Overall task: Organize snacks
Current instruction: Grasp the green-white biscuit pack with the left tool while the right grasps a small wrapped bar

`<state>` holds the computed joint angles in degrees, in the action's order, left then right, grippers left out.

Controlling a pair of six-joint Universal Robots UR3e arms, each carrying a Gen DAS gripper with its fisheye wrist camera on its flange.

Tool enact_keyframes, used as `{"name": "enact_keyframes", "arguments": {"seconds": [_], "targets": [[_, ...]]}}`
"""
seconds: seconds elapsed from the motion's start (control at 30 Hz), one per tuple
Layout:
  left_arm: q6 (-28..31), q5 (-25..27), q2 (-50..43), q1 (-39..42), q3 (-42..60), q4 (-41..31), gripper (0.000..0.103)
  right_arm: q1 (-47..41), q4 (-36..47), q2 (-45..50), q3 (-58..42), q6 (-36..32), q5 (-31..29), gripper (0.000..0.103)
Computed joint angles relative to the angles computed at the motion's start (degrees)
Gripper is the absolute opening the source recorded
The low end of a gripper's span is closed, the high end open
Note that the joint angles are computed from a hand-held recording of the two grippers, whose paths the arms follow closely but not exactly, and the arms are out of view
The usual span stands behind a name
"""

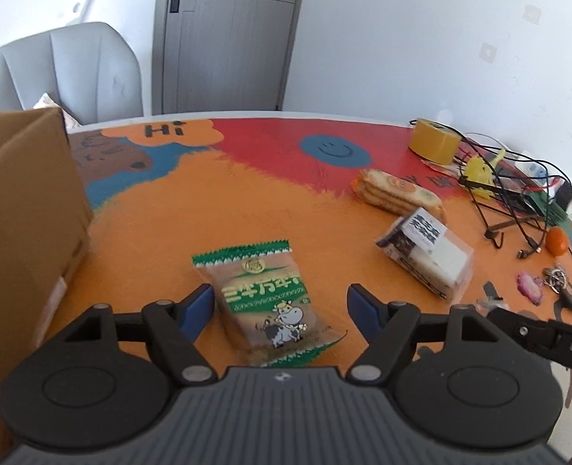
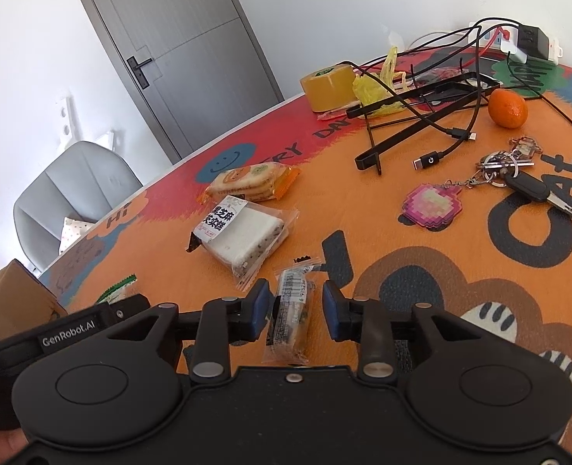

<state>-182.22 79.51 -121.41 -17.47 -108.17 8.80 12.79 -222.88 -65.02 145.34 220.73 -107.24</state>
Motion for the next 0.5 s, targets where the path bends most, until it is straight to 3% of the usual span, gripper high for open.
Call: {"name": "enact_keyframes", "arguments": {"seconds": [0.17,0.3,0.37,0.5], "targets": [[2.4,0.3,0.3,-0.4,-1.2,1.0,0.067,1.4,1.9,0.6,-2.0,-0.7,-2.2,0.033],[3.6,3.1,0.4,-0.8,-1.8,1.6,0.047,4.2,9.6,-0.7,-5.5,-1.6,-6.3,0.025],[3.9,2.2,1.1,0.0,-2.4,1.3,0.046,5.3,13.2,-1.6,-6.6,-1.1,-8.2,0.021],[3.6,0.0,2.9,1.7,-4.6,1.4,0.046,5.3,12.2,-2.2,-5.4,-0.3,-7.2,0.019]]}}
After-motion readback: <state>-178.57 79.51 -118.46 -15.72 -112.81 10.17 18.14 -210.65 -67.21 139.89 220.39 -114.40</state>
